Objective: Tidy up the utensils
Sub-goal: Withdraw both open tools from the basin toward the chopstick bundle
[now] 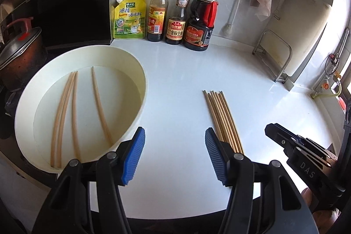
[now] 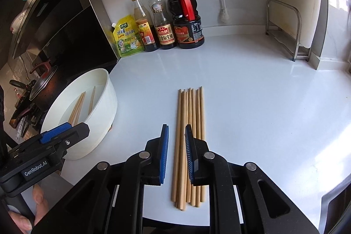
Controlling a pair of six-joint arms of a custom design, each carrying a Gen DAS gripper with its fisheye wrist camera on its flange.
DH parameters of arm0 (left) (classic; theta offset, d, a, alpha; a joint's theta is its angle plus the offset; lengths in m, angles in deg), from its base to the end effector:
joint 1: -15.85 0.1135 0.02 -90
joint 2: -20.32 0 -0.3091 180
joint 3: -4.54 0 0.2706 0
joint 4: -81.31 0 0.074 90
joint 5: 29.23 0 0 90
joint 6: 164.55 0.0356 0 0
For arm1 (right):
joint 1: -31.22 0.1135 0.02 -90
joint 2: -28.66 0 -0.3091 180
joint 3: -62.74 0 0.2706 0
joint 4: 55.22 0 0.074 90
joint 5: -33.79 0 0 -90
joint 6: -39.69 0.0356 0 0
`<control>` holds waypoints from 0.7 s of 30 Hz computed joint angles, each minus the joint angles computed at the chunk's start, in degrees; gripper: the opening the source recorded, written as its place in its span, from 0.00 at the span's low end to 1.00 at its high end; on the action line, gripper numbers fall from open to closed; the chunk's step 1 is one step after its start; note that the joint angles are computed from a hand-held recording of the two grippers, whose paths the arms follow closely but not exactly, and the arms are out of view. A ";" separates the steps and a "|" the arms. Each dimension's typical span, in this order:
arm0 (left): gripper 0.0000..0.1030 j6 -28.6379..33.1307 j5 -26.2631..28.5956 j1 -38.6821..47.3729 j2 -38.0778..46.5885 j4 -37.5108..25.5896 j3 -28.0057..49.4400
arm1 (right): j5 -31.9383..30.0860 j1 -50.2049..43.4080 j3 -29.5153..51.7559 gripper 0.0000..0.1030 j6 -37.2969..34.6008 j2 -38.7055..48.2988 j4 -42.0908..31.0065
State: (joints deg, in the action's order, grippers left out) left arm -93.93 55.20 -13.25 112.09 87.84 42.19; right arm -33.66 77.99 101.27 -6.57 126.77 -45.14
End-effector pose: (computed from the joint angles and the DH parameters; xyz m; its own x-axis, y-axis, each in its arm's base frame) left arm 0.2306 -0.1244 0.1224 -0.7502 0.0396 -0.6600 0.1886 0.9696 -0.1562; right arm 0.1949 0.1874 0.1049 -0.7236 0.1625 -0.6708 -0.0028 0.9712 0.2383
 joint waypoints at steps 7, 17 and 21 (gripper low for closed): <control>0.56 -2.04 -2.62 -5.57 5.67 -1.28 4.01 | -2.88 -4.75 -3.95 0.15 -2.93 0.40 4.79; 0.57 -3.09 -4.08 -7.26 12.17 -1.86 8.42 | -8.56 -10.88 -4.86 0.16 -6.12 6.64 11.65; 0.59 -4.23 -3.96 -6.97 14.77 -1.41 9.42 | -10.76 -12.33 -3.81 0.17 -7.48 10.13 13.23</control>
